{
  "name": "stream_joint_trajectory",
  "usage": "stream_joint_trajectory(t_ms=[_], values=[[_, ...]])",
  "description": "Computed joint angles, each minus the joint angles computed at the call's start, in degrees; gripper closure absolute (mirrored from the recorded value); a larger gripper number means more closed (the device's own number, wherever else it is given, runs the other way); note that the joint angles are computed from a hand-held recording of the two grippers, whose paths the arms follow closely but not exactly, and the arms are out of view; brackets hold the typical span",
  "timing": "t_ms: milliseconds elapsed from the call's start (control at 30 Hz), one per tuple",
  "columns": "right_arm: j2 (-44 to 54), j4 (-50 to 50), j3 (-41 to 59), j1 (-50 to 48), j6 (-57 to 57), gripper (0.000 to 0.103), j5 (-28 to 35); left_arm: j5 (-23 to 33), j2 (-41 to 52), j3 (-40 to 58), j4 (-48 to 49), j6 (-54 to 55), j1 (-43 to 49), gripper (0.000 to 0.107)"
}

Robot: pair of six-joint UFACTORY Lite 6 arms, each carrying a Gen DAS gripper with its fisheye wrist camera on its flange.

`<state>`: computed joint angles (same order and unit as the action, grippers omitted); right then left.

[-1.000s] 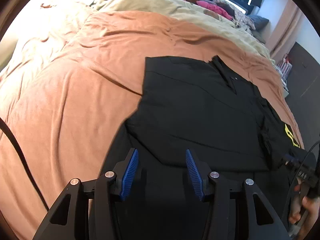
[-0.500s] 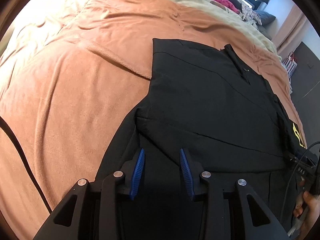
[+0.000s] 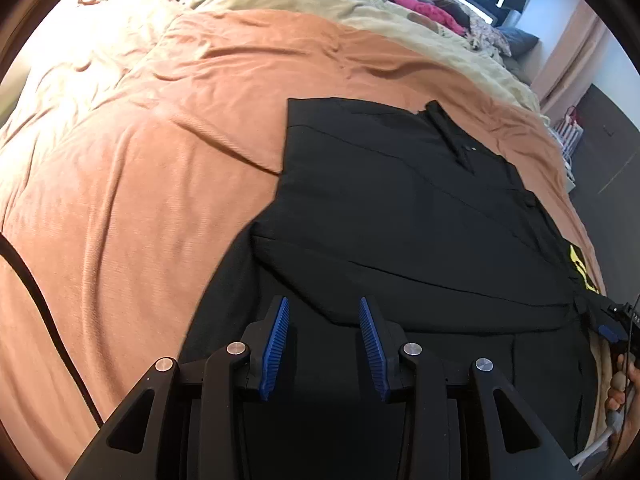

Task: Fold large clothes

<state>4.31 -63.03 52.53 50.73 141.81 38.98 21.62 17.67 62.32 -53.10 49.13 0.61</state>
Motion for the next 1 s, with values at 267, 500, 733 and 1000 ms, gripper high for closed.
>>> stream_joint_trajectory(t_ms=[267, 500, 733, 1000], values=[[-18.05, -5.75, -19.23, -1.4, 16.1, 0.03, 1.59, -2.6, -4.08, -2.53, 2.3, -1.59, -4.27, 0.068], [-28.18, -2.98, -28.46, 3.36, 24.91, 0.03, 7.4, -3.11, -4.05, -2.79, 1.79, -1.96, -5.7, 0.068], [-32.26, -11.51, -32.58, 5.88, 34.52, 0.083, 13.49, -4.42, -5.0, -3.66, 1.5, -2.27, -6.78, 0.068], [-19.46, -17.08, -18.29, 11.09, 30.51, 0.103, 22.43, -4.45, -7.08, -5.17, -4.05, 2.21, -5.25, 0.068]])
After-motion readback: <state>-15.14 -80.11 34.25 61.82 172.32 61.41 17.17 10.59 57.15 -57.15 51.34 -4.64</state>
